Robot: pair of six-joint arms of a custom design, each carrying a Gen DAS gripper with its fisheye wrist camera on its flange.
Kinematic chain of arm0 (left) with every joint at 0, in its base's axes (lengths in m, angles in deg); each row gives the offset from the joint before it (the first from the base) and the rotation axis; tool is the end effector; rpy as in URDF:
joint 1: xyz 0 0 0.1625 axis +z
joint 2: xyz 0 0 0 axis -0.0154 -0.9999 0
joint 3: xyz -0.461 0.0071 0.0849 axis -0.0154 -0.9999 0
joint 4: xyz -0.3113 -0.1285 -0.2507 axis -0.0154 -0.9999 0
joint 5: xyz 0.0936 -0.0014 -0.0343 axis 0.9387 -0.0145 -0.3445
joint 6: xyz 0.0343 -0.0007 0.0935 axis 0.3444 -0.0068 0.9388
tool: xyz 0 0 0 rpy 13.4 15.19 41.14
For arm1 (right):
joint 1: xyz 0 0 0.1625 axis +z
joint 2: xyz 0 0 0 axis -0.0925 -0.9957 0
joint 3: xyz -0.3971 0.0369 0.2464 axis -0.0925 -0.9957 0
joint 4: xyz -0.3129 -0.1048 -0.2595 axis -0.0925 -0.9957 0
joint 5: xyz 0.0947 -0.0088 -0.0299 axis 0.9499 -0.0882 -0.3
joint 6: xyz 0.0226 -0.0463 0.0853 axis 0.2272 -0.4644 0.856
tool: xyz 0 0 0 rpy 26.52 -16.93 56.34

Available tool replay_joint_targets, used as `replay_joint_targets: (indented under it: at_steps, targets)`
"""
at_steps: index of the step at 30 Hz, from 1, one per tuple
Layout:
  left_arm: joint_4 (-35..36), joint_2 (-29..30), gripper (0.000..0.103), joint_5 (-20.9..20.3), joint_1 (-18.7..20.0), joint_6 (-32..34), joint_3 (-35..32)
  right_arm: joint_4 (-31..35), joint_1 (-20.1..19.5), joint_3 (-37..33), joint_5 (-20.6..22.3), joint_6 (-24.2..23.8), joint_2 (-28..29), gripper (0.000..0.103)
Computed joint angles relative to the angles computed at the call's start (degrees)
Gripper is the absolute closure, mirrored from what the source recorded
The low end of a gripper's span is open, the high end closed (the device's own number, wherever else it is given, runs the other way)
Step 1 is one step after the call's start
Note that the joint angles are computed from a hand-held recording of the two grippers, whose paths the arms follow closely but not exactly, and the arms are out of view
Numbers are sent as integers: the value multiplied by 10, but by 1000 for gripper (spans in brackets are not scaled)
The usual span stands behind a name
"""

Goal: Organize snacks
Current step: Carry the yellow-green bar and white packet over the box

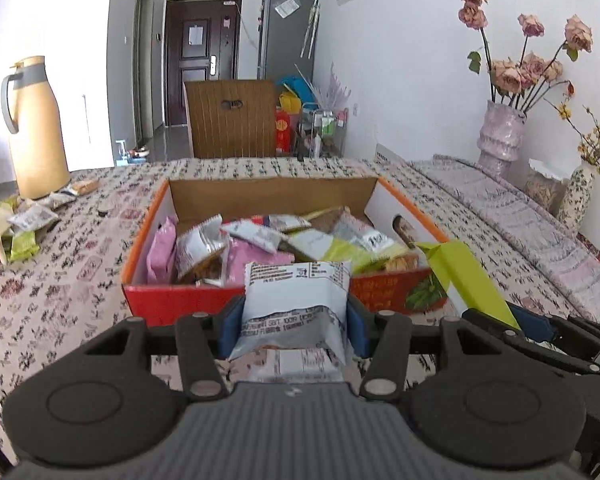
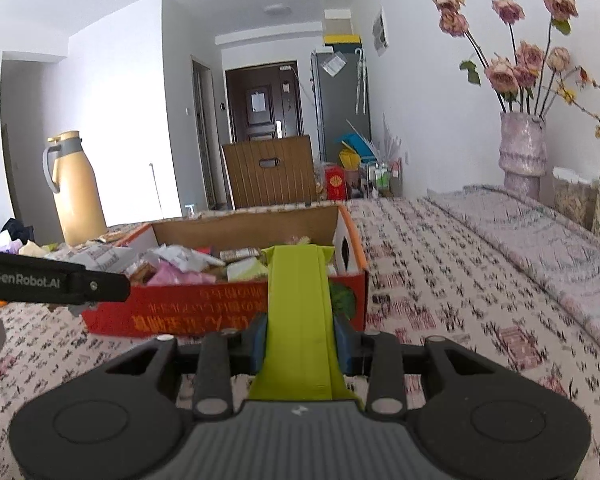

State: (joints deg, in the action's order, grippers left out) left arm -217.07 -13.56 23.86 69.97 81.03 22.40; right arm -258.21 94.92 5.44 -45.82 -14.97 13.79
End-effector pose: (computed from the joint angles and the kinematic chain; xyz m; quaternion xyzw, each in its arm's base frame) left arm -0.1339 -0.8370 0.0719 0.3161 0.8388 -0.3821 0.2246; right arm 0.0947 -0.7609 0.0372 0.1311 -0.7702 0.5395 0.3139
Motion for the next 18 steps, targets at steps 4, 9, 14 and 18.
replay_joint_targets:
  at_steps: [4, 9, 14, 18]
  targets:
    - [5, 12, 50, 2, -2, 8, -31, 12, 4, -31, 6, -13, 6, 70]
    - [20, 33, 50, 5, -2, 18, -82, 35, 9, -80, 14, -24, 19, 70]
    - [47, 64, 50, 10, -1, 25, -152, 74, 10, -140, 16, -26, 36, 70]
    - [70, 93, 50, 14, 1, 32, -213, 112, 10, -199, 17, -30, 54, 70]
